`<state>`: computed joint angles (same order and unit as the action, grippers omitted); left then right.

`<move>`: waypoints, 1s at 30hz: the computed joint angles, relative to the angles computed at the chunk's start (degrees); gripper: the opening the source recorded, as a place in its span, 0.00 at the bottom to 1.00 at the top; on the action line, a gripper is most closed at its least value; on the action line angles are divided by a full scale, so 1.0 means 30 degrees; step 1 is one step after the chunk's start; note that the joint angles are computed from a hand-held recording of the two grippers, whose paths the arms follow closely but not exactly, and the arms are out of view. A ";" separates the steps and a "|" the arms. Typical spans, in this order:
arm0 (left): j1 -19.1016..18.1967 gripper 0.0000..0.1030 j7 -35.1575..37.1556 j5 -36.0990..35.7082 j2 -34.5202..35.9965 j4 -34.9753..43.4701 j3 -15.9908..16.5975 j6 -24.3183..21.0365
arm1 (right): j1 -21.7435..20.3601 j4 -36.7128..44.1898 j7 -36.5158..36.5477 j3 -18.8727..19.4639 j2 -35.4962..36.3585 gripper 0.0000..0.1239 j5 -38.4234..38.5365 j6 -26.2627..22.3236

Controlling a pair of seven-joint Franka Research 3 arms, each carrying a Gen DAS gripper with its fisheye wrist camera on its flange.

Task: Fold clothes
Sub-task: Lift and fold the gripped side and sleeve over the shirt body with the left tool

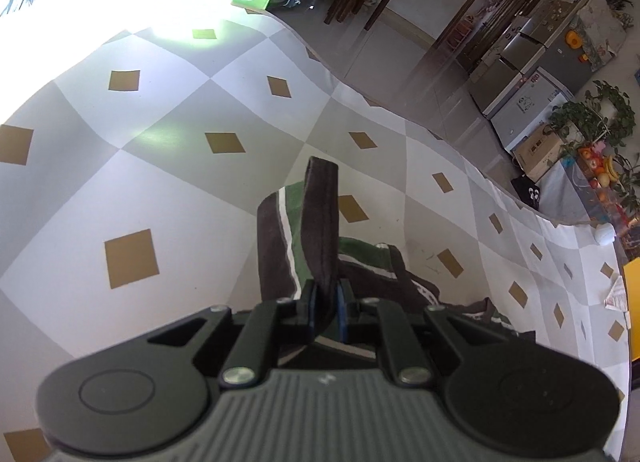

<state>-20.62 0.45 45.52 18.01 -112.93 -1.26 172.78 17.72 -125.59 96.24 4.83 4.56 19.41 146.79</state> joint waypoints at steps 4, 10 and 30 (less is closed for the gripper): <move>0.1054 0.09 0.3751 -0.2605 0.1235 0.0772 -0.2354 0.0238 | 0.0004 -0.0037 0.0129 -0.0030 -0.0039 0.43 -0.0105 0.0021; 0.4140 0.13 0.9661 -0.8049 0.3121 0.1084 -0.7265 -0.0934 | -0.0044 -0.0026 0.0281 -0.0067 -0.0098 0.43 -0.0131 0.0031; 0.0416 0.88 1.0823 -0.8900 -0.0346 -0.0528 -0.3403 -0.3206 | -0.0258 0.0846 -0.2480 0.0273 0.1045 0.43 0.2817 0.3105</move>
<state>-19.37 32.92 18.82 16.97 -114.51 -11.47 163.17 16.95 -123.05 88.79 5.65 7.70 27.86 156.10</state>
